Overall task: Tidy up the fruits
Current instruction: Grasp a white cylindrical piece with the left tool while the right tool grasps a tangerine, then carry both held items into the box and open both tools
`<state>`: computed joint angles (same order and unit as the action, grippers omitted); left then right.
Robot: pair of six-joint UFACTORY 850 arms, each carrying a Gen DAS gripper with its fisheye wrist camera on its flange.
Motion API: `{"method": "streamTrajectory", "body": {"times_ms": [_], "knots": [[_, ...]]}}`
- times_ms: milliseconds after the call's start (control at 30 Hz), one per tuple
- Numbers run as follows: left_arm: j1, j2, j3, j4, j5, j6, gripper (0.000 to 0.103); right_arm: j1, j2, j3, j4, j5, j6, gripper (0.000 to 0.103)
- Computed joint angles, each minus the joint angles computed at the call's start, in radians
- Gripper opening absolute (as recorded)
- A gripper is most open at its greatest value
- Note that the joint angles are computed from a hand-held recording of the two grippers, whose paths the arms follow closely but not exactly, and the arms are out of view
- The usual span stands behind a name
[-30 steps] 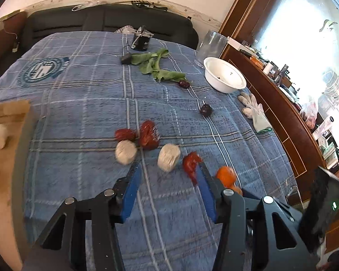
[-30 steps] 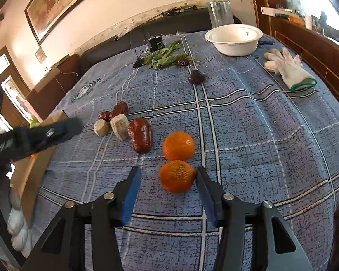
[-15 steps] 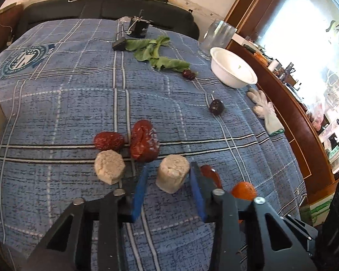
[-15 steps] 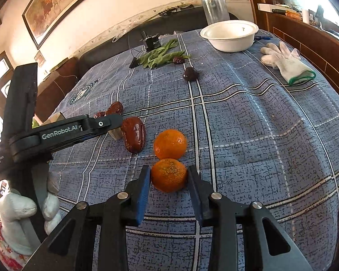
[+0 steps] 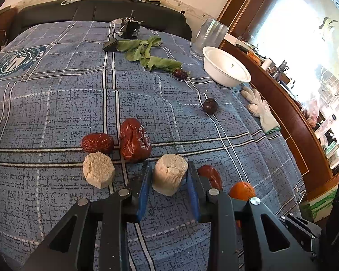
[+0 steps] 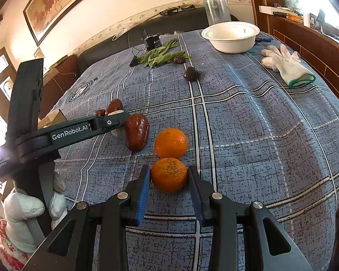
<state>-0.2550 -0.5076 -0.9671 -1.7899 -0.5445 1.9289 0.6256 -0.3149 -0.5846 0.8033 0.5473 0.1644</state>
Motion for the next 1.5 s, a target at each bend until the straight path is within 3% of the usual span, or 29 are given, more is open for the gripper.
{"method": "streamTrajectory", "body": {"times_ms": [467,600,733,833,900,1167,1300,1500], "knots": [[0.012,0.023,0.035,-0.075,-0.025,0.076,0.029,0.024,-0.003,-0.003,0.057,0.032,-0.071,0.035],[0.038,0.051,0.063,-0.049,-0.033,0.016,0.029,0.045,0.001,0.002,0.117,0.069,-0.111,0.034],[0.124,0.136,0.143,-0.007,-0.142,-0.043,0.029,0.061,0.004,-0.002,0.175,0.086,-0.162,0.034],[0.198,0.205,0.196,0.024,-0.183,-0.050,0.029,0.067,0.011,-0.015,0.192,0.044,-0.183,0.034],[0.265,0.254,0.230,0.018,-0.191,-0.025,0.029,0.075,0.034,-0.015,0.123,0.026,-0.132,0.034],[0.560,0.321,0.234,-0.056,-0.150,-0.014,0.030,0.152,0.046,-0.177,0.155,-0.008,-0.355,0.035],[0.609,0.275,0.162,0.001,-0.093,-0.089,0.030,0.146,-0.044,-0.327,0.068,-0.100,-0.373,0.035],[0.576,0.168,0.032,0.211,0.029,-0.241,0.030,0.135,-0.239,-0.592,-0.005,-0.262,-0.408,0.035]]}}
